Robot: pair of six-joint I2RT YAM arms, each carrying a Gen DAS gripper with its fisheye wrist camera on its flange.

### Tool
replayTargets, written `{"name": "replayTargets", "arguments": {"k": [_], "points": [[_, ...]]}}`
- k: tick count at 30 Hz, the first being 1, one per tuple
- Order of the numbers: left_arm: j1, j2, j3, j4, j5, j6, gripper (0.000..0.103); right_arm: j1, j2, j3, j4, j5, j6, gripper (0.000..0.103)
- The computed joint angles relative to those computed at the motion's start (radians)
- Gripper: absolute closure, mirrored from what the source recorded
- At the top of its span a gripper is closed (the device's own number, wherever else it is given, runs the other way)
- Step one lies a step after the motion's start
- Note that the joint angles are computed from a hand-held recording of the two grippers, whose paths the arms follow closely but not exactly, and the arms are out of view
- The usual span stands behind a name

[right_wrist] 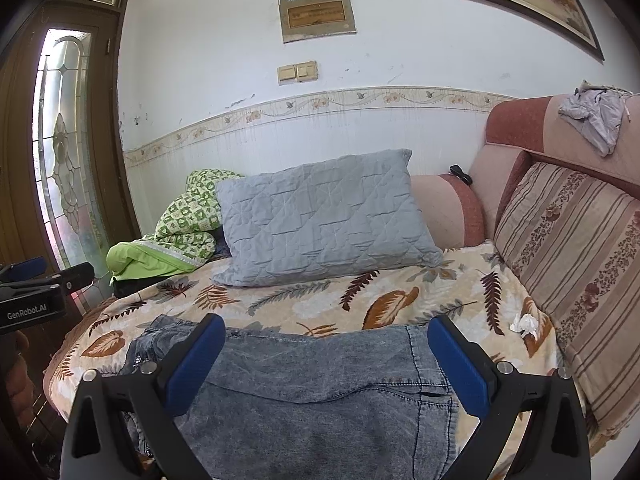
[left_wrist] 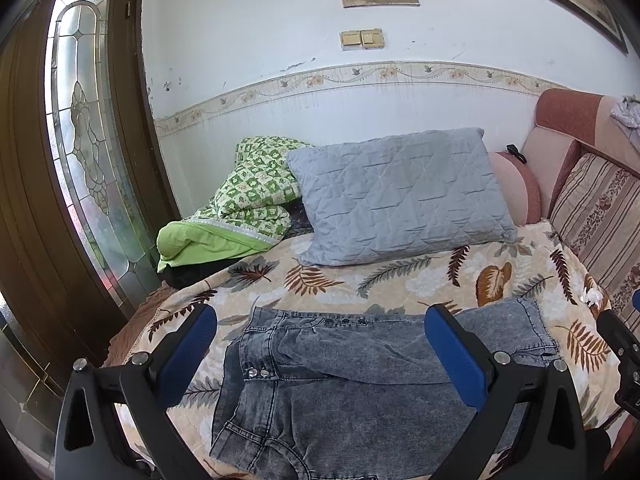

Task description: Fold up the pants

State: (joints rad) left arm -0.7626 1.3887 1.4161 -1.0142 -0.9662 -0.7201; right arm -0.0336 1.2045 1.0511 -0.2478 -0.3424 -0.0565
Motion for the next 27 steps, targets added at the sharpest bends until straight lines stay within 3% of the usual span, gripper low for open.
{"name": "replayTargets", "arguments": {"k": [15,27], "points": [[0.085,0.026,-0.044,0.086,0.079,0.059,0.000,-0.002,0.117,0.034,0.012,0.036,0.015,0.001],[0.201,0.085,-0.096,0.190,0.181,0.110,0.000,0.000,0.305,0.128,0.014,0.070,0.045,0.001]]}}
